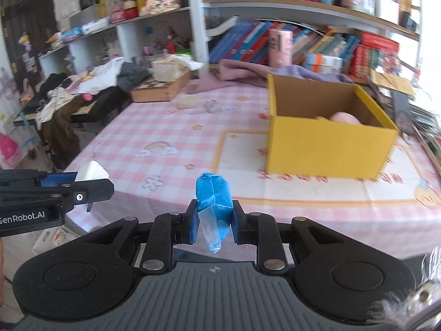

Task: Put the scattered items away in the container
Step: 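Carry the blue piece and charger plug toward the yellow box with both tools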

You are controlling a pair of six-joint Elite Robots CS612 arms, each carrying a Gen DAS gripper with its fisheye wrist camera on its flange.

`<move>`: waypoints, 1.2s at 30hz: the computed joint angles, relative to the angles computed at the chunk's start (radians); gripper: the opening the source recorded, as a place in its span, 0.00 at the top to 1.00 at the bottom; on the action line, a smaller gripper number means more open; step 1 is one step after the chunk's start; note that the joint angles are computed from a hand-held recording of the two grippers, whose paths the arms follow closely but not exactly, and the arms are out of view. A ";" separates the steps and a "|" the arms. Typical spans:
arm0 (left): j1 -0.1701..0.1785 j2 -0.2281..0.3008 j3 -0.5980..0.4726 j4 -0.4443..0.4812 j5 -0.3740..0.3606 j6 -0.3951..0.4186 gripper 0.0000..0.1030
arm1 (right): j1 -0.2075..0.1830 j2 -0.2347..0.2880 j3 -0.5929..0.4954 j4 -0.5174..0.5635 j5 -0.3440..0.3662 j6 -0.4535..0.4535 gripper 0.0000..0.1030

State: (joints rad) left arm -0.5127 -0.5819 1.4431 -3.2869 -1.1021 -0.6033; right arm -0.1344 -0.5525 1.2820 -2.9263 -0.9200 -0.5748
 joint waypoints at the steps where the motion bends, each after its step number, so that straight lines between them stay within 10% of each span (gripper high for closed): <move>1: -0.002 0.003 -0.005 -0.003 -0.012 0.009 0.67 | -0.004 -0.001 0.005 -0.009 -0.008 0.009 0.79; 36: -0.005 0.133 -0.276 0.091 -0.343 0.226 0.67 | -0.082 0.002 0.015 -0.090 -0.232 0.207 0.79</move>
